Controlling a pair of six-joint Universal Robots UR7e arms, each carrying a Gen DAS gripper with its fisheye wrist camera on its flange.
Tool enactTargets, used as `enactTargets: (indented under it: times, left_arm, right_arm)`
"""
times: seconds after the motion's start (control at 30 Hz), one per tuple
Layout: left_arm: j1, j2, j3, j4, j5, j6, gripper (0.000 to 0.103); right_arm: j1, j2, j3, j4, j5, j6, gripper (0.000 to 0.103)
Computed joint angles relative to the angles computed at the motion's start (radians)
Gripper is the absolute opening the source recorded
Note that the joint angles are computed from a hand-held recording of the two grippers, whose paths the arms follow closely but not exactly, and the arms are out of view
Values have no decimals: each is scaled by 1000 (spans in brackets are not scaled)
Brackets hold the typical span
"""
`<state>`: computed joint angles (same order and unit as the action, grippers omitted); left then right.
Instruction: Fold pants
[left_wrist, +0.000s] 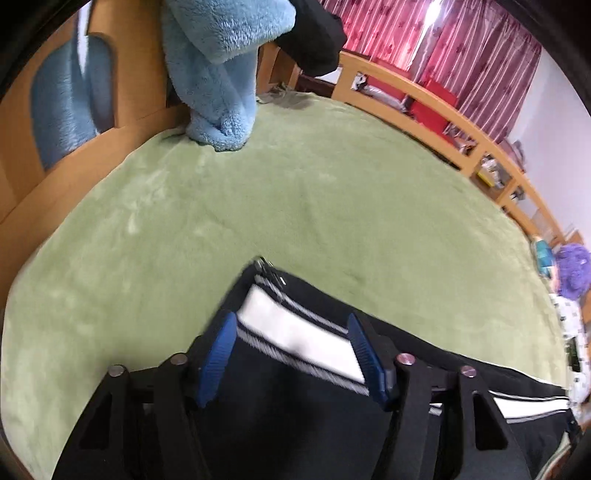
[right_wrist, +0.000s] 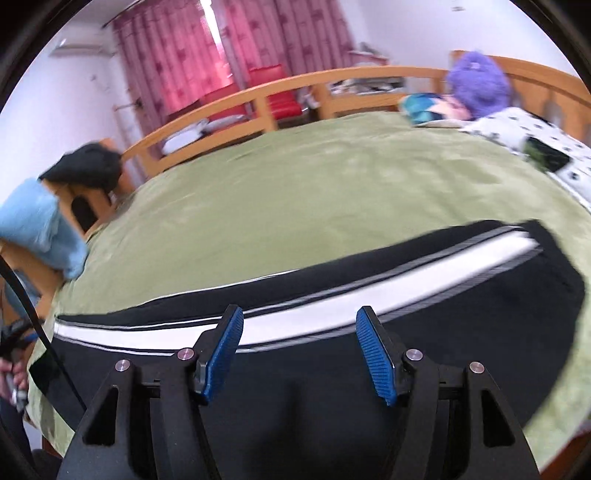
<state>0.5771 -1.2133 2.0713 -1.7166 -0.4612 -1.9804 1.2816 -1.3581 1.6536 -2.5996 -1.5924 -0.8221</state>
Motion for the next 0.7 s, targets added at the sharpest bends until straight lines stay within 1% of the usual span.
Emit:
enactTargets:
  times: [0.03, 0.07, 0.1, 0.2, 0.23, 0.27, 0.3, 0.33, 0.4, 0.43, 0.47, 0.53, 0.57, 0.6, 0.63, 0.67, 0.7]
  left_arm:
    - [20, 0, 2, -29, 5, 32, 47]
    - [42, 1, 7, -74, 3, 70, 45]
    - [59, -1, 17, -122, 2, 104, 45]
    - [103, 9, 24, -209, 2, 171, 45]
    - [114, 19, 11, -192, -4, 174, 39]
    - [124, 31, -11, -140, -8, 166, 20]
    - [122, 32, -14, -129, -2, 172, 19]
    - [110, 21, 1, -143, 22, 174, 17]
    - [64, -22, 38, -108, 111, 99, 16]
    - [50, -42, 53, -108, 138, 82, 16]
    - [54, -52, 54, -123, 137, 98, 17]
    - [90, -38, 48, -176, 112, 145, 17]
    - [122, -12, 23, -163, 68, 162, 17]
    - [140, 1, 8, -161, 42, 179, 18]
    - [156, 16, -7, -154, 22, 195, 23]
    - [157, 21, -17, -113, 19, 169, 31]
    - [151, 15, -22, -73, 15, 134, 36]
  right_arm:
    - [10, 14, 6, -10, -15, 0, 63]
    - [16, 30, 11, -20, -26, 0, 63]
    - [21, 48, 7, -22, -32, 2, 63]
    - [24, 63, 26, -54, -45, -3, 63]
    - [27, 65, 33, -66, -54, -2, 63]
    - [32, 74, 29, -66, -64, 0, 63]
    - [32, 78, 25, -65, -70, -3, 63]
    - [38, 86, 22, -79, -84, -2, 63]
    - [38, 85, 30, -106, -91, 2, 63]
    - [36, 85, 35, -119, -87, 13, 63]
    - [33, 82, 37, -120, -79, 19, 63]
    - [26, 80, 38, -121, -68, 28, 63]
    - [26, 83, 38, -120, -71, 30, 63]
    - [26, 90, 34, -117, -81, 29, 63]
    - [27, 98, 27, -112, -94, 30, 63]
    - [31, 110, 14, -99, -121, 41, 63]
    - [32, 119, 3, -81, -137, 54, 63]
